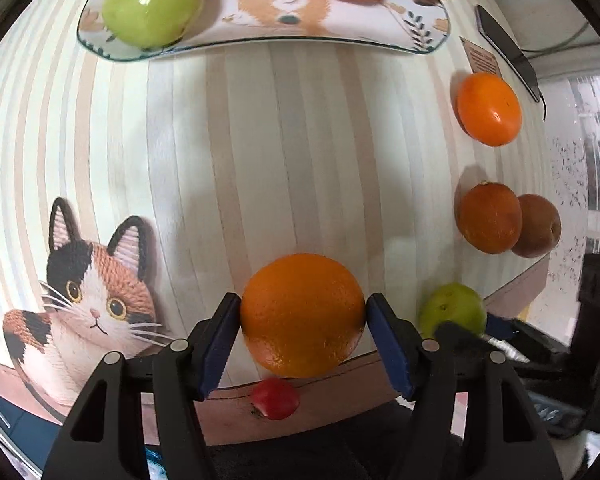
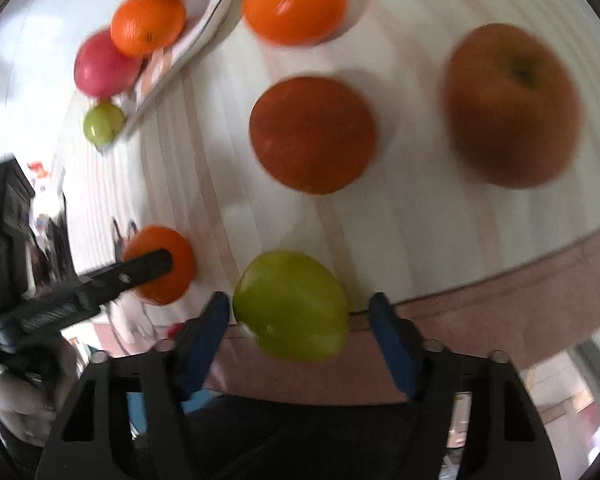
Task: Organize fruits
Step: 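Grasp an orange with the left tool while the right tool grasps a green apple, then lower the orange and green apple onto the plate and open both tools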
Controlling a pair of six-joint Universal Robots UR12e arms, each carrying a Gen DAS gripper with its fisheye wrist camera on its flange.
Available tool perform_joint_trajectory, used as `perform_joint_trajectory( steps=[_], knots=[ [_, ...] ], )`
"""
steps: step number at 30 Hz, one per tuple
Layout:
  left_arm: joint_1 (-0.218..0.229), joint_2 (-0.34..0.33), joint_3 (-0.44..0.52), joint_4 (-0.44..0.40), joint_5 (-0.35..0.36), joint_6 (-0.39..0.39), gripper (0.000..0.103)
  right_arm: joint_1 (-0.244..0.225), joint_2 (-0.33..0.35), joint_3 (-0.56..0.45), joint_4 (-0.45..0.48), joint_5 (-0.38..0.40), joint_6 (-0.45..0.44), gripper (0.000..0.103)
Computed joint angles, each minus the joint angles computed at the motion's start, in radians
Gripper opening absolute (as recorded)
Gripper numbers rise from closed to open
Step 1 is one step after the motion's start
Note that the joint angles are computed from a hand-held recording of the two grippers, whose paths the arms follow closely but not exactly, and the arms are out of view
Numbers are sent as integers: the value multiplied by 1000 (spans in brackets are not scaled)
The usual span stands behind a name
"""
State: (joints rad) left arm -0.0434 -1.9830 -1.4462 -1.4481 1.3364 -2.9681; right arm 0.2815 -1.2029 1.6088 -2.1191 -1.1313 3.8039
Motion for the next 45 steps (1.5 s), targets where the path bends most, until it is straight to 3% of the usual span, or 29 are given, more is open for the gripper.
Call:
perform_joint_trajectory(
  steps=[2, 5, 17, 23, 29, 36, 45],
  knots=[
    [3, -9, 12, -16, -4, 7, 64, 12, 13, -20, 5, -20, -36, 60],
    [2, -20, 17, -17, 9, -2, 64, 36, 30, -61, 38, -91, -88, 60],
    [16, 10, -39, 72, 39, -9, 62, 43, 47, -87, 45, -117, -113, 60],
    [60, 35, -21, 64, -19, 0, 62, 28, 34, -86, 11, -90, -117, 60],
    [112, 27, 63, 66, -75, -34, 62, 24, 76, -165, -47, -70, -112, 60],
    [142, -58, 216, 103, -55, -115, 62, 33, 197, -333, -108, -54, -67, 60],
    [143, -223, 416, 25, -32, -194, 62, 53, 317, -507, -26, -134, -72, 60]
  ],
)
